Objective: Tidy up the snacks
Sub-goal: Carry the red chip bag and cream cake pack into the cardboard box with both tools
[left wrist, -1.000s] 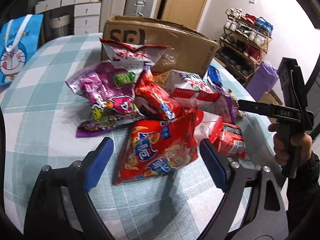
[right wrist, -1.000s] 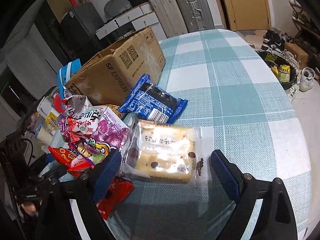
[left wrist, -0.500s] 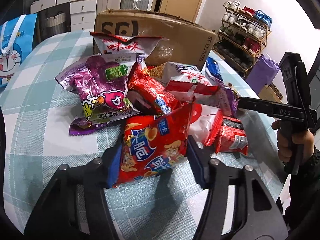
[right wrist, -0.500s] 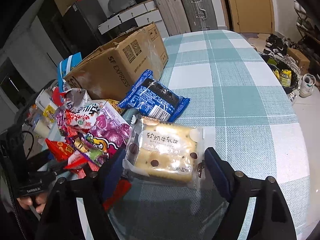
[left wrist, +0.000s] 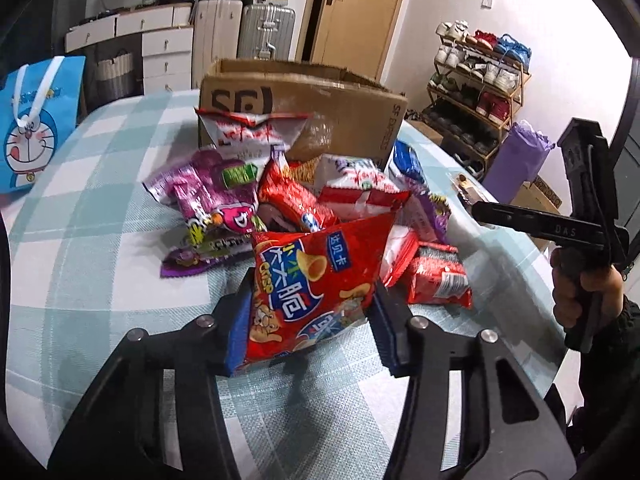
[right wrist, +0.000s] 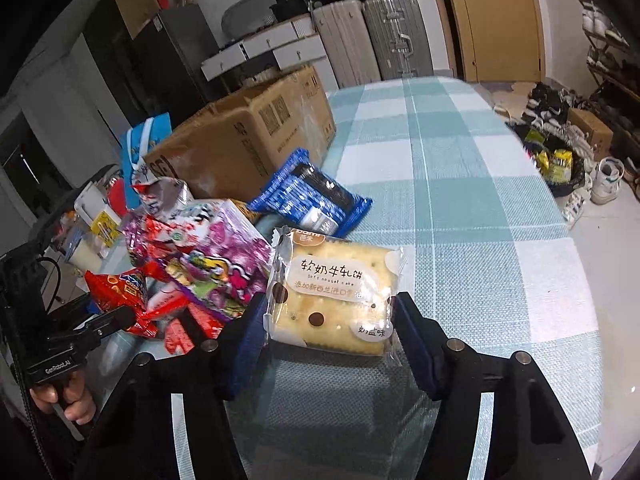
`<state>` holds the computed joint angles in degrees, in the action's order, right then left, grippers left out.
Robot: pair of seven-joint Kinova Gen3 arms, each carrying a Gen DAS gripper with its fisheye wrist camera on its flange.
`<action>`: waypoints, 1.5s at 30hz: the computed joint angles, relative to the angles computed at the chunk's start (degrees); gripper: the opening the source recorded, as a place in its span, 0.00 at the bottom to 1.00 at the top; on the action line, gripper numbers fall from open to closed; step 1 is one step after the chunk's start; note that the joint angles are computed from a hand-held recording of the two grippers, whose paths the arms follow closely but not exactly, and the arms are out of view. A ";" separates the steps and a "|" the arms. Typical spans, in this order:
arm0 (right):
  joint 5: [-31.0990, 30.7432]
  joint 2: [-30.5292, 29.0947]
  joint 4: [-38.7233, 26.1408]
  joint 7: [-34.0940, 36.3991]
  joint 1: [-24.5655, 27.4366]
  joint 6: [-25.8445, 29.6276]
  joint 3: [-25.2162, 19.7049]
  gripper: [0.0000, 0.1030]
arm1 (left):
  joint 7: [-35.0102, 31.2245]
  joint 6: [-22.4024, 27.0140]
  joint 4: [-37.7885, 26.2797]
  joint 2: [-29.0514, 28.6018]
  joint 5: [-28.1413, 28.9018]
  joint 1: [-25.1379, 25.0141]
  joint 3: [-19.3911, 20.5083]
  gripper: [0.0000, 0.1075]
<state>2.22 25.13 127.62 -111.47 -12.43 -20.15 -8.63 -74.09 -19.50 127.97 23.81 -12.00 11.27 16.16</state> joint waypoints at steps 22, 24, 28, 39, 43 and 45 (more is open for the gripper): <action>-6.41 -6.91 -0.08 8.00 -8.21 -4.78 2.28 0.62 | 10.27 1.16 0.08 -11.52 -9.54 -5.10 -1.38 0.45; -7.83 -7.25 -0.79 9.26 -9.19 -4.54 3.03 0.62 | 10.68 1.96 -1.17 -11.72 -10.04 -5.49 -1.03 0.45; -10.85 -7.53 -2.75 12.32 -10.97 -2.92 4.55 0.62 | 9.19 3.76 -4.08 -11.30 -8.36 -4.41 -1.88 0.45; -14.51 -6.24 -10.36 17.69 -12.91 2.63 6.73 0.62 | 5.99 10.56 -14.30 -8.03 -5.33 -5.46 -0.40 0.45; -15.36 -4.89 -13.45 19.00 -13.74 4.35 7.81 0.62 | 2.42 13.59 -18.59 -5.56 -2.10 -3.91 -1.35 0.45; -14.94 -3.98 -15.02 19.03 -13.41 5.28 7.66 0.62 | 0.40 14.92 -20.93 -4.10 -0.60 -2.50 -2.56 0.45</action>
